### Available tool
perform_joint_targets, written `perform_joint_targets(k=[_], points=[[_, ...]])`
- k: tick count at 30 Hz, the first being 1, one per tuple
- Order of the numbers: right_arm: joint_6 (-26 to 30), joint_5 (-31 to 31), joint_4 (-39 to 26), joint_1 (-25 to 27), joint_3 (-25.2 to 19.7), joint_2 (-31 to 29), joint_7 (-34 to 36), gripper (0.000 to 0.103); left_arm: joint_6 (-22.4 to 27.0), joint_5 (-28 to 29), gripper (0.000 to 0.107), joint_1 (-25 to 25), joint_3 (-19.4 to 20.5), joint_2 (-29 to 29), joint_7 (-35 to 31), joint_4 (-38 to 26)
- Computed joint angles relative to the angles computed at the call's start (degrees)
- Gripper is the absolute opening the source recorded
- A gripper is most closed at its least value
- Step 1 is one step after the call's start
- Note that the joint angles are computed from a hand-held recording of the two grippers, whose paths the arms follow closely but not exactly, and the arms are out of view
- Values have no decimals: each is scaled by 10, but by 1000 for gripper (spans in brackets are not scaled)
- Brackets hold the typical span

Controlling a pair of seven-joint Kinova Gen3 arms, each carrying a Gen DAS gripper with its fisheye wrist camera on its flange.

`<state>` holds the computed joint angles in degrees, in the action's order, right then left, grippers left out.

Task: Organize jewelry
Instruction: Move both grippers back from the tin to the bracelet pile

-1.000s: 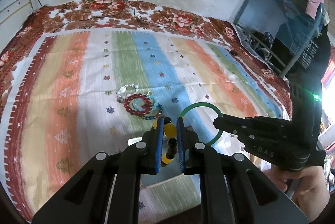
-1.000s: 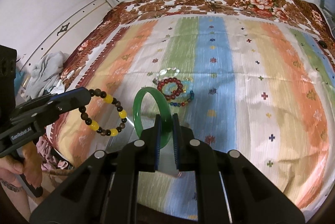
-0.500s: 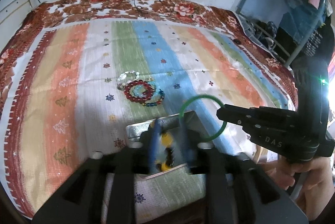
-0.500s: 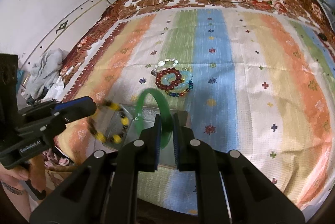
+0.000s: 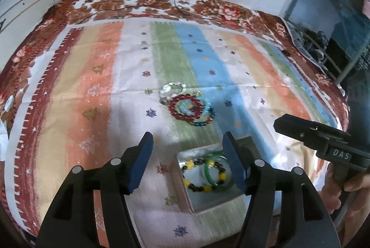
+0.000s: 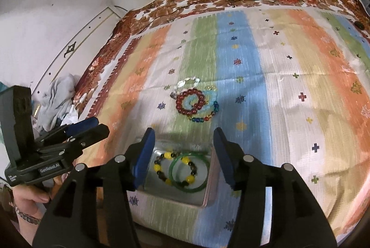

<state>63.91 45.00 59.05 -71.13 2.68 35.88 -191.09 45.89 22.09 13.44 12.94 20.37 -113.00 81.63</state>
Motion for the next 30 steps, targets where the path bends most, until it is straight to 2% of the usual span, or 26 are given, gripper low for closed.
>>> perform_joint_targets(k=[8,15,22,30], points=[[-4,-33,2,36,-6,0,26,54,24,-64,66,37,-18,54,44,-68],[-64,-82,31,86,-21,-13,60,54,64,-104,66,60,-21,110,64,-141],[-80,-153,15,134,-27,11,119,54,106,-141,66,85,-35,171,88,-221],[-113,-212,5,178,-22,30,168,54,150,-149,65,94,-40,231,107,-310]])
